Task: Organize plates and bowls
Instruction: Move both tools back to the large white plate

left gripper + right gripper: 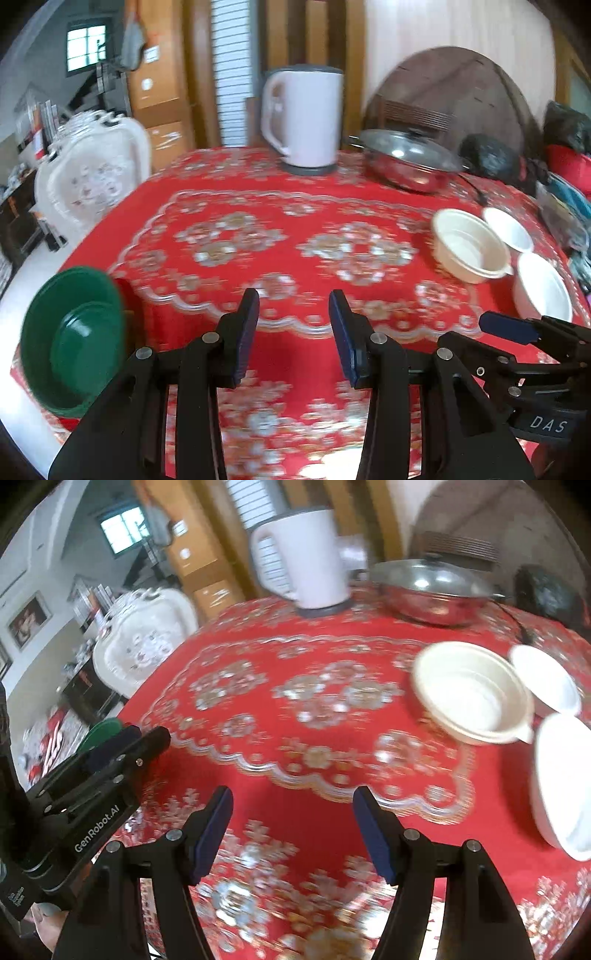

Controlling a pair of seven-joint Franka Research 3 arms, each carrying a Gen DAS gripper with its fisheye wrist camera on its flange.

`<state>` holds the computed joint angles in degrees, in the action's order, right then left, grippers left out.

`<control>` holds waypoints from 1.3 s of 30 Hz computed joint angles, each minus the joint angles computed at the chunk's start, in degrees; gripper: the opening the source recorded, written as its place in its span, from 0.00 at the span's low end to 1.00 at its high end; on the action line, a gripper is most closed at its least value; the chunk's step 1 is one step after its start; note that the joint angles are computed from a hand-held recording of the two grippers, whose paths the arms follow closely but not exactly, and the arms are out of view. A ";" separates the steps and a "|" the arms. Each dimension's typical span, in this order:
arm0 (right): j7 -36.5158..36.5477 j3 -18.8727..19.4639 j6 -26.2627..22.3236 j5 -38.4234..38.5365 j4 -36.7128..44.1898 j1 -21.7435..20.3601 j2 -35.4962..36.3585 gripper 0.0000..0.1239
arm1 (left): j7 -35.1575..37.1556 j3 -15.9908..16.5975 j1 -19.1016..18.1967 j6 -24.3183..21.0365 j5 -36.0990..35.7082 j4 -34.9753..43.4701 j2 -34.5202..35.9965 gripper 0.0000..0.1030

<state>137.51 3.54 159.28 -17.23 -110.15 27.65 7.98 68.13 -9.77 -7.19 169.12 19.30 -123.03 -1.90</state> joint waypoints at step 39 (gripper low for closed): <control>17.64 11.00 2.24 -2.82 -34.10 -28.04 -30.99 0.57 | 11.40 -7.78 -11.50 -10.81 -10.72 19.48 15.70 0.38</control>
<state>155.14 14.54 161.52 -20.05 -144.25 -0.39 -23.01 79.53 -17.55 -18.69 158.31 8.58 -103.55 13.80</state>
